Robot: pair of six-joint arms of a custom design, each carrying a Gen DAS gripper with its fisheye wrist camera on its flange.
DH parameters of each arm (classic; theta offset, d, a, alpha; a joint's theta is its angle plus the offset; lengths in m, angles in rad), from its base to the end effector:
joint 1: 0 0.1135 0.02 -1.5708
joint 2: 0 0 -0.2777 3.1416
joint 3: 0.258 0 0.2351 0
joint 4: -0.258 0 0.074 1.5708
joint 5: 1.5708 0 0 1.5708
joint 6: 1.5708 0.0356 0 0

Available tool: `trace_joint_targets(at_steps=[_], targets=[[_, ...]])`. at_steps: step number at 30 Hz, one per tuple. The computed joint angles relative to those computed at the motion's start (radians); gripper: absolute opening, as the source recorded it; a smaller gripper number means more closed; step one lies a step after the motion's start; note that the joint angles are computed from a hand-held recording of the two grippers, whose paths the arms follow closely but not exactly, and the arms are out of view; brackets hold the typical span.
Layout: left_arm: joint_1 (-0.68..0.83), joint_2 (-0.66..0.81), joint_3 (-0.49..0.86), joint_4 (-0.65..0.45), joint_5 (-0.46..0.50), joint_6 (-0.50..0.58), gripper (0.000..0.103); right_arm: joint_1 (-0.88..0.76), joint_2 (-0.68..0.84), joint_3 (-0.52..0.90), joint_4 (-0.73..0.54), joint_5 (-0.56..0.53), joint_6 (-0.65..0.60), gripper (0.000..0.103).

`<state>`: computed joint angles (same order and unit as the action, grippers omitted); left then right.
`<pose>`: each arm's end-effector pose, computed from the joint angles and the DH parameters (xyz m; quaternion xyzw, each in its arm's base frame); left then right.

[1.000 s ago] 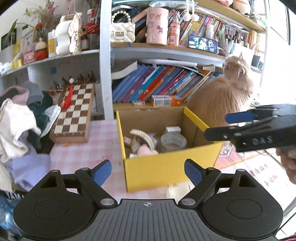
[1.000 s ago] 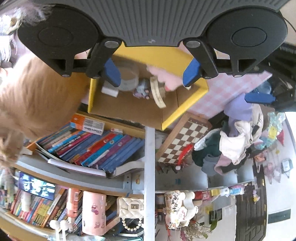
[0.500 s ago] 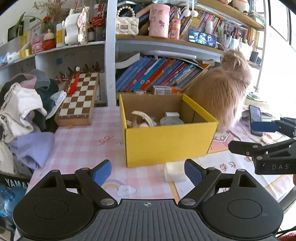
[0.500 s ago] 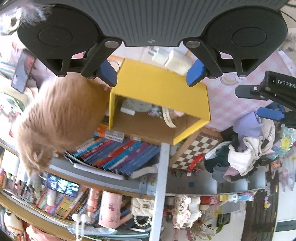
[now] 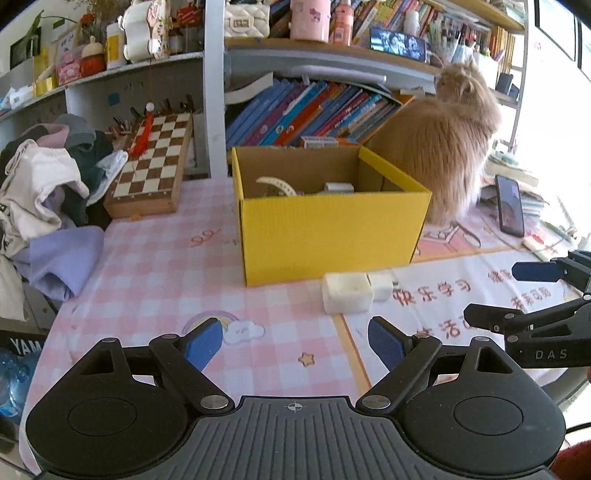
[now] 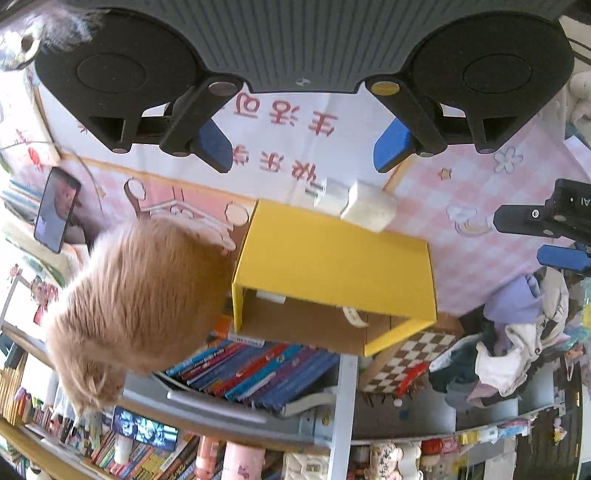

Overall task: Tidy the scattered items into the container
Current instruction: 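Move left tool to the white square block while right tool approaches the plug adapter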

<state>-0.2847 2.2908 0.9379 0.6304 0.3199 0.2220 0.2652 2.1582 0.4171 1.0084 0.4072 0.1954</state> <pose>0.3728 -0.1208 0.0420 0.2890 0.8546 -0.1578 0.4015 0.2679 0.0582 0.0391 0.0510 0.8969 -0.0889 0.4301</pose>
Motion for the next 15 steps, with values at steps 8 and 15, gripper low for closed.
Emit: trace_joint_targets(at_steps=[8, 15], targets=[[-0.032, 0.051, 0.004, -0.004, -0.029, -0.003, 0.088, 0.009, 0.078, 0.023, -0.009, -0.006, 0.002, 0.083], [-0.054, 0.066, 0.018, -0.018, -0.038, -0.02, 0.088, -0.012, 0.083, 0.016, -0.011, -0.043, -0.012, 0.081]])
